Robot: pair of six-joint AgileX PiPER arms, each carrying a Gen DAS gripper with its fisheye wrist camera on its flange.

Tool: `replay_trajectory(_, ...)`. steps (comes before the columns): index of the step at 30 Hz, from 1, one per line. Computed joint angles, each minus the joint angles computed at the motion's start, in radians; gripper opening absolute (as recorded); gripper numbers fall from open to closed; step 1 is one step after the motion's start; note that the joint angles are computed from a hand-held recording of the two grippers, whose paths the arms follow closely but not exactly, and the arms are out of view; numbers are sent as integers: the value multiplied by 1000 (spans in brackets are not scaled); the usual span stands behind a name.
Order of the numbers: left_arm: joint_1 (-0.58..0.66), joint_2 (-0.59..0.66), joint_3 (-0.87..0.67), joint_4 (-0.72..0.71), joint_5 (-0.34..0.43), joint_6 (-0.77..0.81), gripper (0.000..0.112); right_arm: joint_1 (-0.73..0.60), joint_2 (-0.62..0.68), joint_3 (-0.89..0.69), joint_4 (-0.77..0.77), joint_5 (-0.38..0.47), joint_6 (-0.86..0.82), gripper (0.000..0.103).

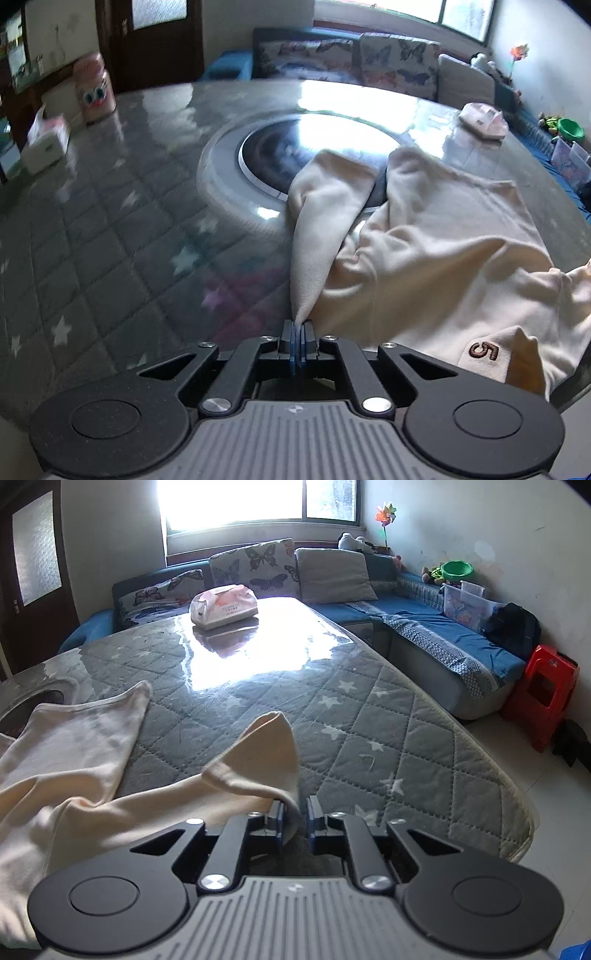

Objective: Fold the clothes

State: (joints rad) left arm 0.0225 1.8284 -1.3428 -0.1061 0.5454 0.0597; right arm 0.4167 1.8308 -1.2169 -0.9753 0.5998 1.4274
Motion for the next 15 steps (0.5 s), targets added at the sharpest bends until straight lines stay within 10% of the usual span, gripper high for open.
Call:
replay_trajectory(8,30,-30,-8,11,-12,56,51,15,-47,-18,-41,56,-37,17)
replay_trajectory(15,17,72,-176,-85,31,113,56,-17,32,-172,99,-43,-262,18)
